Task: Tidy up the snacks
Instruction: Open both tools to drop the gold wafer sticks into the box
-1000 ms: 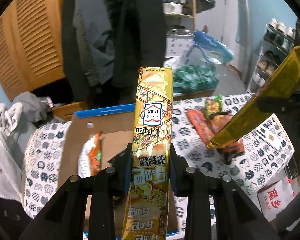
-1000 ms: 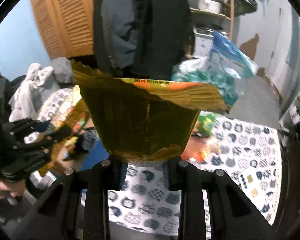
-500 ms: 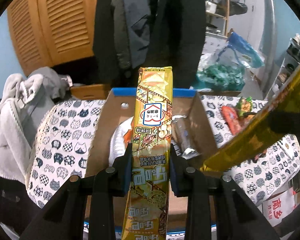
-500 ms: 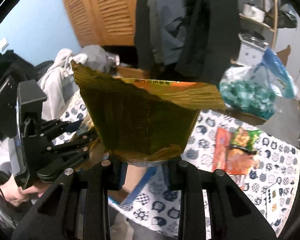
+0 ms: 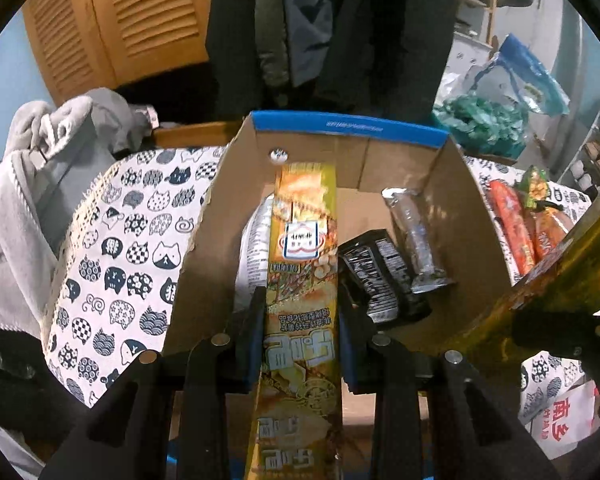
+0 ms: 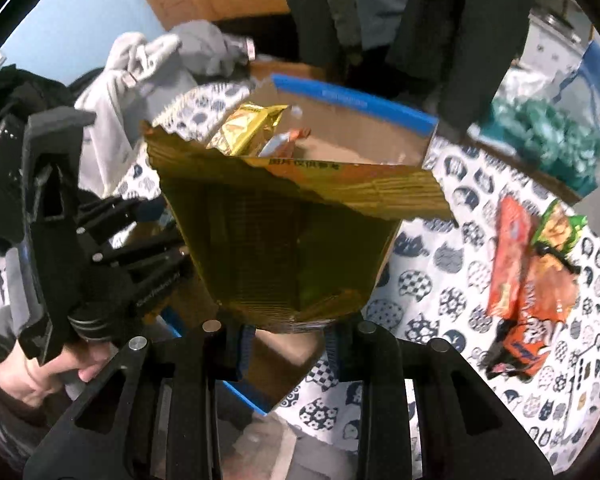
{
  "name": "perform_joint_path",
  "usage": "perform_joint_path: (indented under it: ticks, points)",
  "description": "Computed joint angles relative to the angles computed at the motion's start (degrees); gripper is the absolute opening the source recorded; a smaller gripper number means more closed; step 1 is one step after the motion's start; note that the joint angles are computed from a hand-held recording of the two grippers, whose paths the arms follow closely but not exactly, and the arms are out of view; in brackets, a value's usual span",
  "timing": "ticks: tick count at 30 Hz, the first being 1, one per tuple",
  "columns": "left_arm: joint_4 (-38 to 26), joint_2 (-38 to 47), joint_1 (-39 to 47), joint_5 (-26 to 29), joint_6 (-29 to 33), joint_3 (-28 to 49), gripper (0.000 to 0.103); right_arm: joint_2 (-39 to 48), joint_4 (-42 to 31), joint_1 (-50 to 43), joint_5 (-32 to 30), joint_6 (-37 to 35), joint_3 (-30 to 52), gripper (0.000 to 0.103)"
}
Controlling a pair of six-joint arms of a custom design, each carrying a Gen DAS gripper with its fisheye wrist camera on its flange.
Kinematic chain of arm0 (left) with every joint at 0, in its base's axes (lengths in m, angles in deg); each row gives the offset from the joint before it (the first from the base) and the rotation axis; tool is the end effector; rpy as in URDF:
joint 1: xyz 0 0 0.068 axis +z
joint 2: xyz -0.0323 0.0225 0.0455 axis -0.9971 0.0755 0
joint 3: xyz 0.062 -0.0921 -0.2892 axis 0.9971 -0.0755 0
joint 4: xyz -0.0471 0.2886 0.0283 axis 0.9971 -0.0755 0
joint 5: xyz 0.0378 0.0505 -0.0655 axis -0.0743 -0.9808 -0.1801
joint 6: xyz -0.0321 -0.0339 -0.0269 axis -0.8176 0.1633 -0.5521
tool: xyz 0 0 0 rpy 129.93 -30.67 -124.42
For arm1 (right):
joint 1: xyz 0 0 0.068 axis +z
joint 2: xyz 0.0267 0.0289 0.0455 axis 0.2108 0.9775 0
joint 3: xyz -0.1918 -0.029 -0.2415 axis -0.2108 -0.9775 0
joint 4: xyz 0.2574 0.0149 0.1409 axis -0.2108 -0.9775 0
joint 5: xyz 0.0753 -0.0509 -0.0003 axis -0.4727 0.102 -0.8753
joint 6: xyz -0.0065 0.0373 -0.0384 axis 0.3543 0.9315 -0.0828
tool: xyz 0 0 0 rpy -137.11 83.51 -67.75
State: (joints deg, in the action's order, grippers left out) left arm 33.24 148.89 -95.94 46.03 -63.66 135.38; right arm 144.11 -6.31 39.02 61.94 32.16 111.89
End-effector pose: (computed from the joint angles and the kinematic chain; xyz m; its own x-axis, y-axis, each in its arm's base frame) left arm 0.2795 -0.0444 0.2730 -0.8491 -0.0793 -0.5222 -0.1093 0.9936 0.0268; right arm 0.3091 0.1690 0.3026 -0.8162 -0.4285 -0.3876 -0.5477 0.7874 0.2829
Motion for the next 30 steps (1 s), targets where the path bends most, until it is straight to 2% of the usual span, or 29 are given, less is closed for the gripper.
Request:
perform_joint_path:
  ticks: [5,17,23,28,29,30]
  points:
    - [0.6,2.4,2.0,1.7,-1.1,-0.3,0.032,5.7,-1.2,-0.1,0.0,-0.3,3.7,0.027]
    - [0.2,6.4,2.5,1.9,-2.3,2.3,0.032,18.8,-3.0,1.3,0.5,1.7,14.9,0.027]
    - [0.2,7.7,3.8,3.2,-3.4,2.4,0.032,21.6,-1.9,1.7,0.3,2.4,15.4,0.028]
    - [-0.1,7.8,4.5,3.4,-4.5,2.9,0.034,20.7,1.2,2.1,-0.4,2.7,12.4,0.028]
    - [-0.3,7.7,4.4,3.1,-4.7,3.0,0.036,20.4,1.2,2.2,-0.4,2.7,12.3,0.029]
    - [-0.5,7.5,4.2,2.8,-4.8,3.2,0.039,20.4,1.2,2.2,-0.5,2.7,12.3,0.037]
